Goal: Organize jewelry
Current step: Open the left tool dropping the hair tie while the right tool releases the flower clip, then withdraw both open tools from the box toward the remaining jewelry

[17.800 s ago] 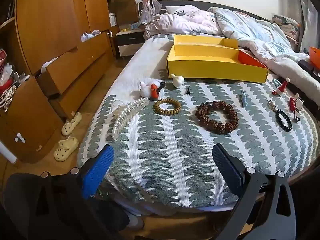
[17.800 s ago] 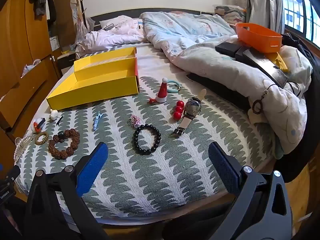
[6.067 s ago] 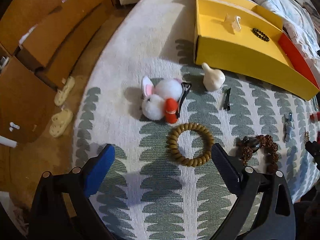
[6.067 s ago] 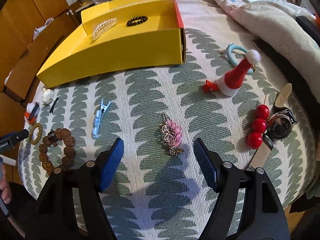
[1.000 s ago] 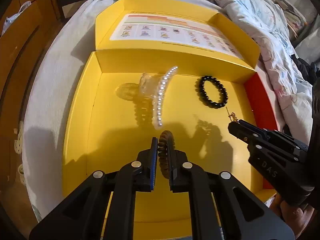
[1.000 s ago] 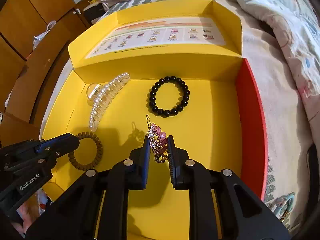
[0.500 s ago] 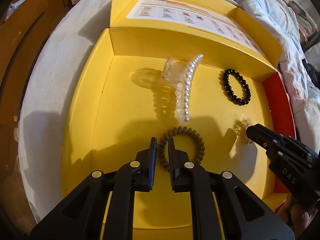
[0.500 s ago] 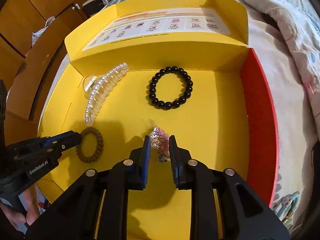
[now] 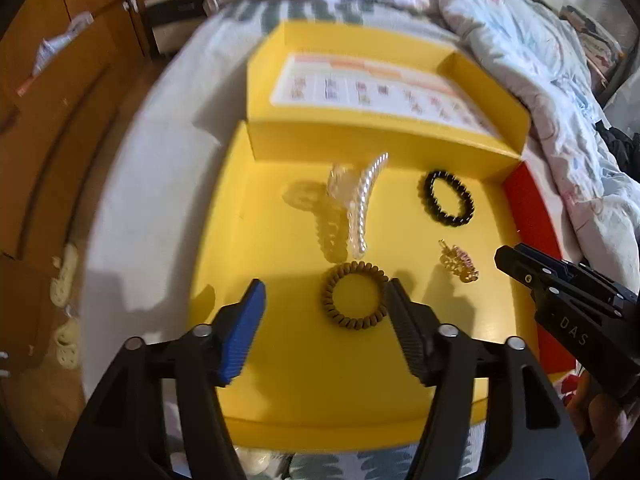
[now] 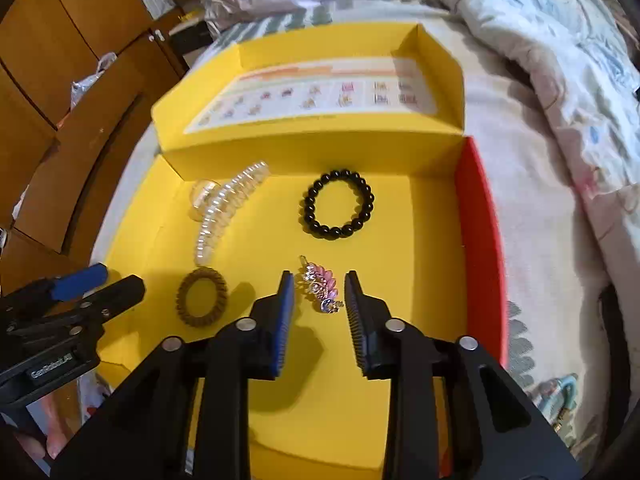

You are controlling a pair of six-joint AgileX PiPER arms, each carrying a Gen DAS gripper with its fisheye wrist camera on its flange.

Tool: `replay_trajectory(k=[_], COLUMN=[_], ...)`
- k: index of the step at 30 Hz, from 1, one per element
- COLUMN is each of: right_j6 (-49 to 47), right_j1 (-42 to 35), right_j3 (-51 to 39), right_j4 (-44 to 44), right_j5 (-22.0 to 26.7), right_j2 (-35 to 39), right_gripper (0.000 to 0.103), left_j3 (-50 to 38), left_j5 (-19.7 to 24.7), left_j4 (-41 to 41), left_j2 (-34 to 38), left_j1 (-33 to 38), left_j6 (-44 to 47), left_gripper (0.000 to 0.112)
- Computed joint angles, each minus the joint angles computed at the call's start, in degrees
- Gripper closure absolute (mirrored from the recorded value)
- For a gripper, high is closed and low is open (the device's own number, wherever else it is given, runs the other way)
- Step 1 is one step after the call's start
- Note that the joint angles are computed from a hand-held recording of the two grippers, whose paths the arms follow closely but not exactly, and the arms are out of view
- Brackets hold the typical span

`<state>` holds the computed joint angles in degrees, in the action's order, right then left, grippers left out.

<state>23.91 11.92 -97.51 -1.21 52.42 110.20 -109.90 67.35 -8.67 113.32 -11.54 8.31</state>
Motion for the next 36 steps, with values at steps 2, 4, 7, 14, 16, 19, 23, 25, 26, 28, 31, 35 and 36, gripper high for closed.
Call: replay_trajectory(k=[2,4,7,14,16,19,23,25,26,28,31,35,36], right_j6=[1.0,1.9,2.4,14.7,19.9,25.3,29.5,29.9,30.0,32.1,34.9,37.2,37.5], right_j1=[1.1,2.4,4.2,12.9,16.7,21.0,23.3,23.5,23.9,25.3,27.6,29.5,29.6], right_j3=[1.8,5.9,11.0,22.0,26.3,30.9,35.7,37.5,38.1,39.6,40.3,39.9,39.8], right_j4=[-1.4,-2.5,-3.2,-13.0,-17.1,-20.9,-21.1,-19.2,-18.5,-18.8,-19.6,-20.6,-20.6], right_j5=[-0.7,-2.5,-4.0,-5.5,-5.5,-4.7,-4.7,-5.0,-5.1,-5.4,-4.5,-3.0,-2.4], right_j2=[-2.4,-6.7,-12.4,-26.2,-29.6,-31.8,-32.7,-32.3,-32.0,-31.7,-30.5,-28.3,-27.6], right_gripper=[0.064,0.059,0.048,0.036,0.036,0.036,0.036,0.036,0.036,0.036,0.036,0.036,0.036], left_j3=[4.3,9.2,13.0,24.8,28.6,32.6,37.2,39.0,39.8,41.0,42.7,43.1,43.2], left_j5=[-3.1,-6.0,-7.2,-11.9,-13.0,-14.1,-15.3,-15.4,-15.2,-14.4,-13.9,-13.3,-13.2], left_j4=[1.0,0.9,-0.5,-3.4,-5.8,-6.9,-8.0,-8.6,-9.0,-9.6,-10.7,-8.8,-8.4], left_j2=[-3.9,-8.1,-11.3,-21.8,-24.9,-27.8,-31.0,-31.5,-31.5,-30.9,-29.7,-27.5,-27.5], left_j1=[0.2,1.1,3.1,9.1,12.0,14.9,19.5,21.8,23.1,24.9,27.0,25.5,25.0], left_j6=[0.0,0.4,1.9,7.1,10.4,13.7,19.1,21.5,23.1,25.7,28.9,27.5,27.3], left_gripper=[0.047,0.045,0.042,0.037,0.035,0.035,0.033,0.033,0.033,0.033,0.033,0.033,0.033])
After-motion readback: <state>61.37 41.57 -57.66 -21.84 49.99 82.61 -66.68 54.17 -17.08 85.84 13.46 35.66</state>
